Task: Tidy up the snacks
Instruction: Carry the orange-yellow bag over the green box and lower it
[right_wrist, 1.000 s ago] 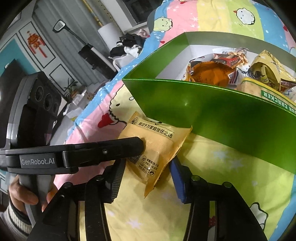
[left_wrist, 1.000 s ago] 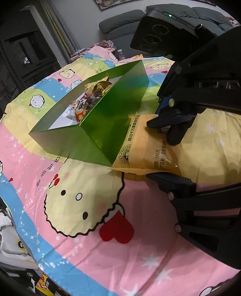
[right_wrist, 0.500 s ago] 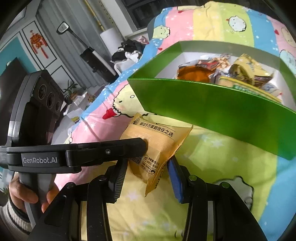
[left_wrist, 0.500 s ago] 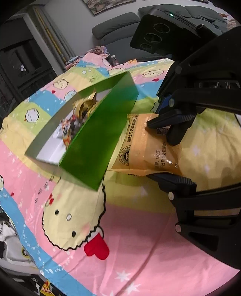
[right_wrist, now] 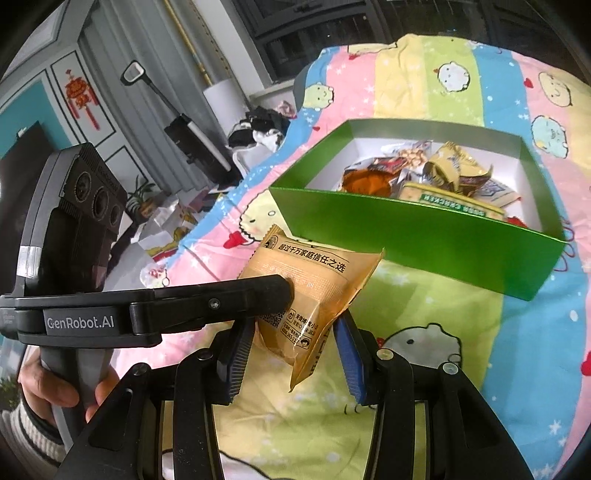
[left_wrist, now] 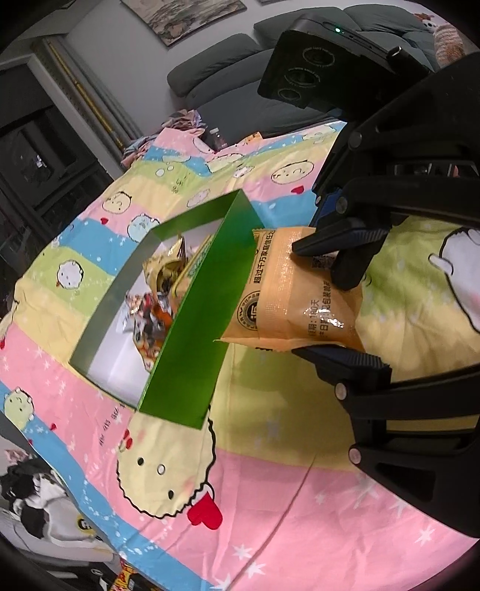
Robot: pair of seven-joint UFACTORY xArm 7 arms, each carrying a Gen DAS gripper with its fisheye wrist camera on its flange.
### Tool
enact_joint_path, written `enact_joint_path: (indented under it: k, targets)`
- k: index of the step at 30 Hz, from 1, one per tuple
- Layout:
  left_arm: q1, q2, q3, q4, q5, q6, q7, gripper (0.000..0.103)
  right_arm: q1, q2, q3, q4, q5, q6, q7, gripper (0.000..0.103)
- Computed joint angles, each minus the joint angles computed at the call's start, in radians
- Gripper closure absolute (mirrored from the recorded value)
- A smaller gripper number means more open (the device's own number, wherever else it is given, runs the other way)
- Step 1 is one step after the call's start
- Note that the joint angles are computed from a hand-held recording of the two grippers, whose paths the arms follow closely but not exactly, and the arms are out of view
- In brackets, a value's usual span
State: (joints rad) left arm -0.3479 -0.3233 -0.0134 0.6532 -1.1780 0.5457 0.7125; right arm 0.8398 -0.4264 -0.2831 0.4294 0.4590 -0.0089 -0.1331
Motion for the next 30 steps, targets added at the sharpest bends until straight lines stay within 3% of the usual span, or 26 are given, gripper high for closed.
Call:
enact_joint_path:
  k: [8,15,22,30]
  targets:
    - [-0.028,-0.034,-0.020,-0.001,0.041,-0.027,-0.045,0.057,-0.074,-0.082,0.053,-0.054,-0.051,-0.004,0.046,0.057]
    - [-0.054,0.013,-0.022,0.072,0.065,-0.045,-0.048,0.056,-0.088,-0.107,0.020,-0.053,-0.103,-0.025,0.063,0.057]
    - [-0.052,0.078,-0.037,0.155,0.084,-0.047,-0.048,0.057,-0.052,-0.105,-0.071,-0.034,-0.147,-0.064,0.056,0.057]
    - [-0.030,0.178,-0.067,0.270,0.130,-0.055,-0.066,0.056,0.083,-0.063,-0.264,0.026,-0.188,-0.105,0.024,0.057]
